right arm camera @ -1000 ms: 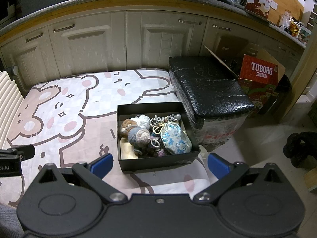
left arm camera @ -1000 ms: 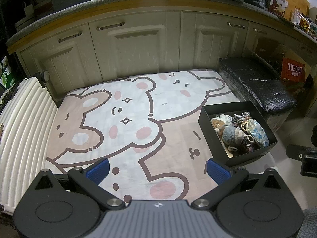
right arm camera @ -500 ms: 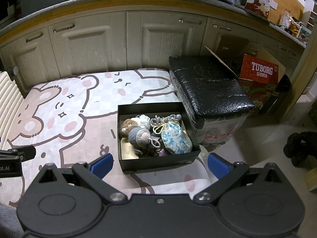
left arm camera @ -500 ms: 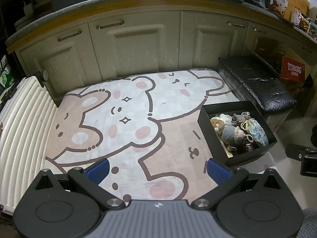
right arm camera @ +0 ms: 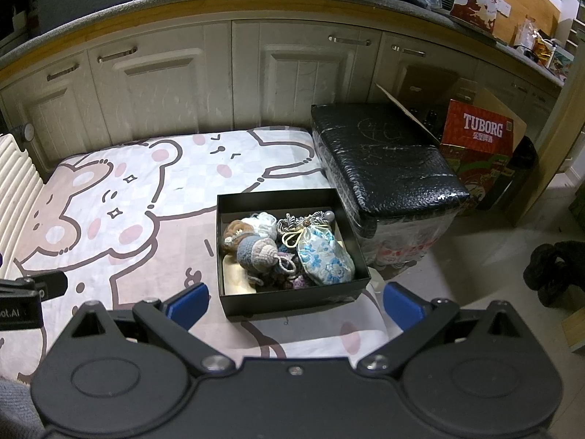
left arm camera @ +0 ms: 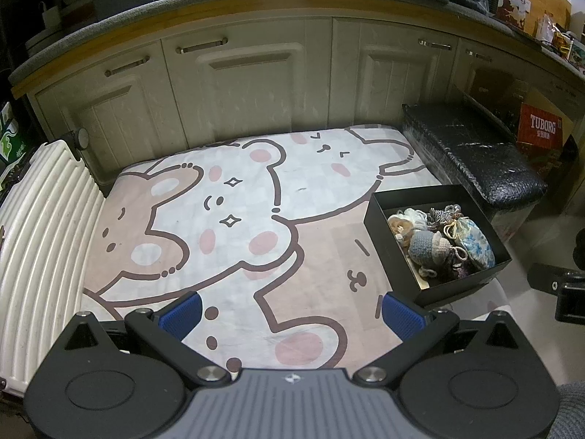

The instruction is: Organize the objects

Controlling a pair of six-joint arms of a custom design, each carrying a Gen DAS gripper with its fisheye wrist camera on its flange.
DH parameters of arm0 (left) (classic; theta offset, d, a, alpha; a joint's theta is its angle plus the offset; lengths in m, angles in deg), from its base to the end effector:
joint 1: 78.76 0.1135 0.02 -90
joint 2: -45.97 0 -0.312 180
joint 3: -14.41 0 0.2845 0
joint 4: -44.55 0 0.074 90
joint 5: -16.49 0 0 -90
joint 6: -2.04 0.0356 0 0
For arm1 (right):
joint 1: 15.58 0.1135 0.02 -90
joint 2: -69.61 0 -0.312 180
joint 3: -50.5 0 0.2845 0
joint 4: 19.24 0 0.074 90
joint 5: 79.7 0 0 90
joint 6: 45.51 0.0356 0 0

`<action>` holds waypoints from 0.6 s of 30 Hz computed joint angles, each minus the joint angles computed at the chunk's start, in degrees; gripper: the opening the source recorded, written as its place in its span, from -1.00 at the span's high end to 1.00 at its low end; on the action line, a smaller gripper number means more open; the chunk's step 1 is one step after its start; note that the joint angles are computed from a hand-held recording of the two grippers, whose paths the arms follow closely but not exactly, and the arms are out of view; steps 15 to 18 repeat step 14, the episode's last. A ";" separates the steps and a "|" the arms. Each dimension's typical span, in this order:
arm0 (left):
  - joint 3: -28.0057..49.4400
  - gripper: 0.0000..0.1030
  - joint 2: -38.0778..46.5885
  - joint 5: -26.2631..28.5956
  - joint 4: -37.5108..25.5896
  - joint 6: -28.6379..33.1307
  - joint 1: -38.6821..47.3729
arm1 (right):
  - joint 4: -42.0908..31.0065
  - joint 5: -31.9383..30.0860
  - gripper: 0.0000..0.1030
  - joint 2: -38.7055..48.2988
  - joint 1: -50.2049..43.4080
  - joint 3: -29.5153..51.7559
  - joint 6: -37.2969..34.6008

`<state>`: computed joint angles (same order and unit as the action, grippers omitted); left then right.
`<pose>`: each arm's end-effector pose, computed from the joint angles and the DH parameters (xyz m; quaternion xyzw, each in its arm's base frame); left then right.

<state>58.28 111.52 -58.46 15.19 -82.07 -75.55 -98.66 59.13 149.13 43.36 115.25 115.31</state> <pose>0.2236 0.0033 0.2081 0.0655 0.9334 -0.0968 0.3394 0.1423 0.1843 0.2506 0.0791 0.9066 -0.2055 0.3599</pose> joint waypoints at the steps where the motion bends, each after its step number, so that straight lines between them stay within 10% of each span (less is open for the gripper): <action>1: 0.16 -1.00 0.19 -0.09 0.04 -0.09 -0.10 | 0.01 -0.02 -1.00 0.02 0.01 0.00 0.02; 18: -0.02 -1.00 0.15 -0.42 -0.12 -0.72 -0.93 | -0.03 -0.02 -1.00 -0.18 -0.07 -0.04 -0.11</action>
